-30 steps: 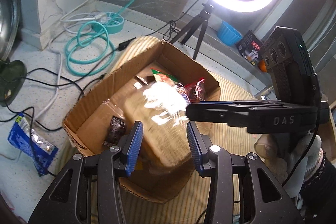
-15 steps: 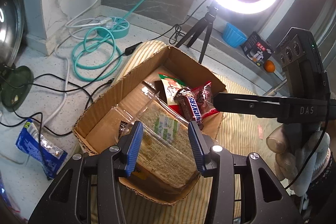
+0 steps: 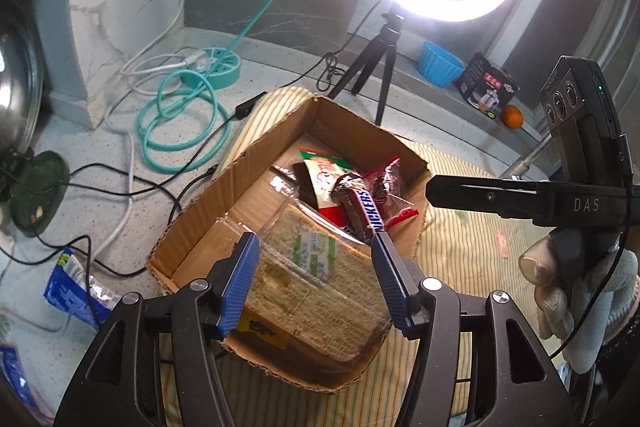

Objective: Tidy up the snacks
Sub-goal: 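Lower the bread loaf into the box and open both grippers, then move both open grippers from the box toward the two candies on the cloth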

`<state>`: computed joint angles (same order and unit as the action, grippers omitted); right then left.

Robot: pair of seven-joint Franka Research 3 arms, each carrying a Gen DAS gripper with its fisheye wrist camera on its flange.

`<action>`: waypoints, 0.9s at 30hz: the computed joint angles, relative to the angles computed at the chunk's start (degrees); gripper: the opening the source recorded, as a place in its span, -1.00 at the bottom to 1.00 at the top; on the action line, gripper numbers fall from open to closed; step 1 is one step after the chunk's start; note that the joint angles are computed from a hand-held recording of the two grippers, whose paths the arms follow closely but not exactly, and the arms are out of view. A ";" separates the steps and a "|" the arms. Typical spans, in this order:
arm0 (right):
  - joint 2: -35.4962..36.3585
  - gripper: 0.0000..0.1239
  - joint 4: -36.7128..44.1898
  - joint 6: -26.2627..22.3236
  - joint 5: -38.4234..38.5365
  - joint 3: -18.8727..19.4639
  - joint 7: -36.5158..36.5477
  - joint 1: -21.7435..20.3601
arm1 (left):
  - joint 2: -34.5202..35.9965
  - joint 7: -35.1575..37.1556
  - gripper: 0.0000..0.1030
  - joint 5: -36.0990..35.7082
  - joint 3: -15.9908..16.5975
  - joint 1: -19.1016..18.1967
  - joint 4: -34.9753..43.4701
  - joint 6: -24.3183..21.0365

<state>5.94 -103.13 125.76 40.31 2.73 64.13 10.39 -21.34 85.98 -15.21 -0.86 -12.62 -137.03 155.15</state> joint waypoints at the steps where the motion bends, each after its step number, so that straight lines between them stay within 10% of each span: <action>1: -0.59 0.37 -0.83 0.59 0.52 -0.15 0.04 -0.18 | 0.12 0.36 0.12 0.14 -0.08 -0.16 0.25 -0.07; 27: -13.21 0.48 -16.82 4.87 -5.24 -9.91 -2.09 -12.06 | 5.50 -4.96 0.11 -0.78 -4.10 -7.37 3.36 5.46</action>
<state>-7.26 -119.94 130.63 35.06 -7.18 62.04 -1.67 -15.85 81.02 -15.99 -4.96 -19.98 -133.67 160.61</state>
